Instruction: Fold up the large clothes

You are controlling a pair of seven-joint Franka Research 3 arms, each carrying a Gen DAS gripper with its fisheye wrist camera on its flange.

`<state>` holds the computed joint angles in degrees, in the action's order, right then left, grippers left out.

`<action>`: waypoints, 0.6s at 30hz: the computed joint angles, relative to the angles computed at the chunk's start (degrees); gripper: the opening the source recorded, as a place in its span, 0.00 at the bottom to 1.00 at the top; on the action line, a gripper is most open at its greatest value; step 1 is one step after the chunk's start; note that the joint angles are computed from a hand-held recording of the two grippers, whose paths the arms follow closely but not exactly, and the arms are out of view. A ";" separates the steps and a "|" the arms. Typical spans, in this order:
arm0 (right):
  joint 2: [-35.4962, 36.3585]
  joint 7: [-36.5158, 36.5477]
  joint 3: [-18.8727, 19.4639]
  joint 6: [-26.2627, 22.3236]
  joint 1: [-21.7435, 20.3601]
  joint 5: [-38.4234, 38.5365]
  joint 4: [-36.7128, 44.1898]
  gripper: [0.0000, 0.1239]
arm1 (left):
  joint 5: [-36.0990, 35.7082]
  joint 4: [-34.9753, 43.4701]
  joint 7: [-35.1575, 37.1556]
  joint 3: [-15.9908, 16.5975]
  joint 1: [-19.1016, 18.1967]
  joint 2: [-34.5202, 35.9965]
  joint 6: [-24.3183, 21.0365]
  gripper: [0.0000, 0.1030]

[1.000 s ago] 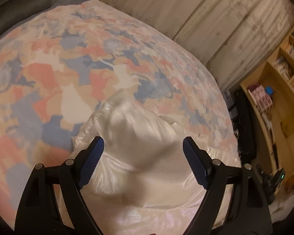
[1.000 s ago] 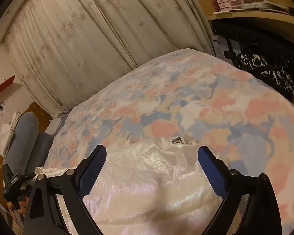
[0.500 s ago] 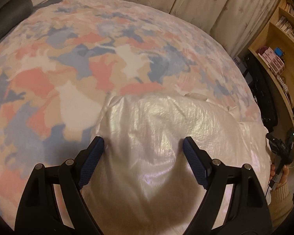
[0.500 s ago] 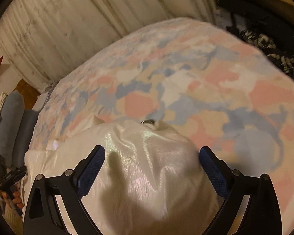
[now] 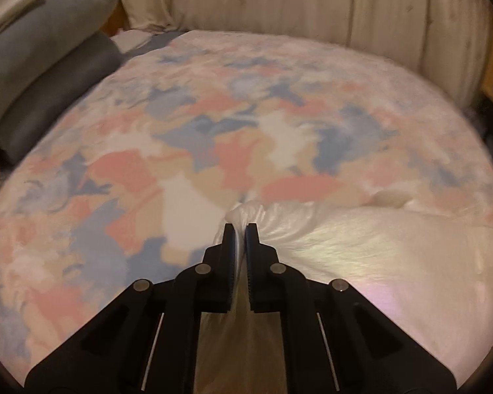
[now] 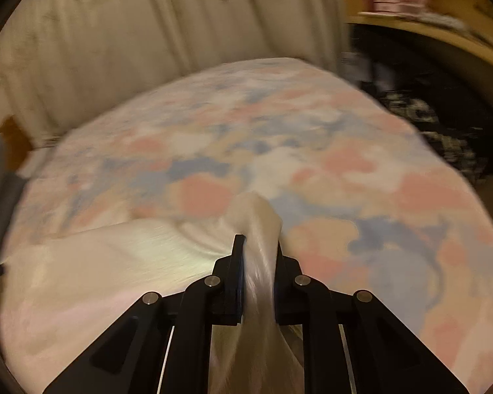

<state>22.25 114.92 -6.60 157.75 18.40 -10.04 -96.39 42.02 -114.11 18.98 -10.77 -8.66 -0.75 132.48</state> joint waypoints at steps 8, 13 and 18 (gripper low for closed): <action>3.45 2.77 -1.38 -6.77 1.41 -3.08 3.66 0.13 | 1.21 2.11 0.14 0.27 -1.61 4.16 -4.81 0.04; -1.28 5.88 -1.34 -5.88 1.88 -5.04 0.13 0.36 | -2.12 0.47 3.39 0.39 -1.31 1.63 -1.54 0.04; -7.95 5.55 1.76 -2.43 1.80 -6.60 -3.97 0.40 | -4.83 0.08 8.25 -1.01 -1.91 -1.64 1.14 0.06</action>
<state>14.29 120.47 -4.84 155.32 20.20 -16.63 -100.36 37.20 -114.04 27.23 -11.78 -10.57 -2.39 133.63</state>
